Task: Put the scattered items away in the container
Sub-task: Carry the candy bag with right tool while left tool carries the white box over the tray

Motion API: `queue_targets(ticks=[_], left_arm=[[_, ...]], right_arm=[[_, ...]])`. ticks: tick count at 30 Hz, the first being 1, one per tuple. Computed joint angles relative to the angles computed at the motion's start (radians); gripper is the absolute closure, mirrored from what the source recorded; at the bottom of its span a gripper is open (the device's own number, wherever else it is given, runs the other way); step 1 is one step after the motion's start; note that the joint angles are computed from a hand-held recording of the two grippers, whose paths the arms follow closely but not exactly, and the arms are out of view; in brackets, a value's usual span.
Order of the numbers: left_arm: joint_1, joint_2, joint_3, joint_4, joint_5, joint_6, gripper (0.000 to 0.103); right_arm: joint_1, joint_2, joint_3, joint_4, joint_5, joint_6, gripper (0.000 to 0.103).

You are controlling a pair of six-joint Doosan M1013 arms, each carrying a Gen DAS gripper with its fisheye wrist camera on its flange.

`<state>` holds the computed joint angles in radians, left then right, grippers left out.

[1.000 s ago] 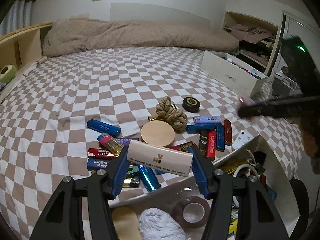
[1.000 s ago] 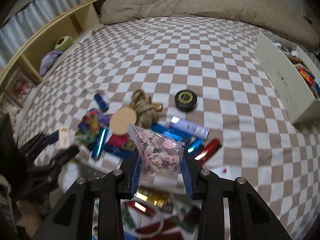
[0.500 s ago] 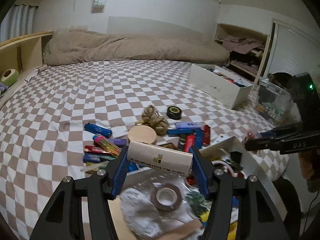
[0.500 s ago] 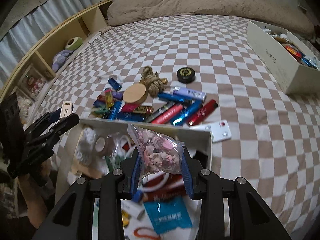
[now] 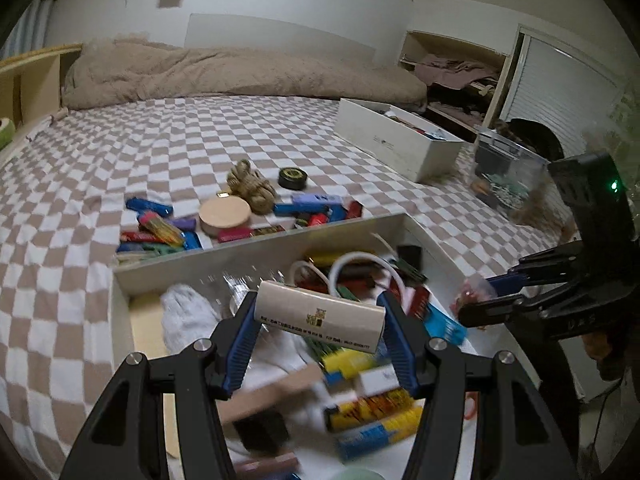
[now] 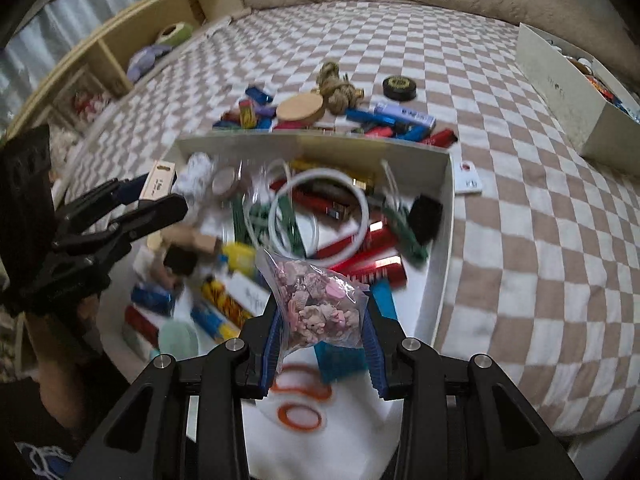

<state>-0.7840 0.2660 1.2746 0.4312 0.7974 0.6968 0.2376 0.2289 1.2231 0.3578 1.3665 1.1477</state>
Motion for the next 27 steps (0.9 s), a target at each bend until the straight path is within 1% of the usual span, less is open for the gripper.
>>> queue_targets(ticks=[3, 7, 11, 14, 17, 23, 27], left_arm=[[-0.012, -0.005, 0.010, -0.012, -0.002, -0.010, 0.044], [-0.025, -0.012, 0.023, -0.066, -0.030, 0.023, 0.044], [-0.041, -0.011, 0.021, -0.071, -0.012, 0.026, 0.044], [-0.052, -0.014, 0.028, -0.083, -0.014, 0.017, 0.044], [-0.061, -0.013, 0.030, -0.102, -0.014, 0.016, 0.044], [-0.076, -0.005, 0.029, -0.157, -0.012, 0.044, 0.044], [-0.081, -0.002, 0.032, -0.171, -0.011, 0.029, 0.044]], right_arm=[[0.002, -0.012, 0.016, -0.026, 0.014, -0.015, 0.066], [0.008, -0.028, 0.039, -0.063, 0.040, -0.055, 0.066], [0.018, -0.045, 0.067, -0.096, 0.058, -0.089, 0.066], [0.021, -0.060, 0.088, -0.101, 0.065, -0.109, 0.066], [0.019, -0.075, 0.111, -0.096, 0.063, -0.115, 0.066], [0.013, -0.098, 0.155, -0.107, 0.035, -0.101, 0.066], [0.006, -0.111, 0.172, -0.125, 0.022, -0.083, 0.066]])
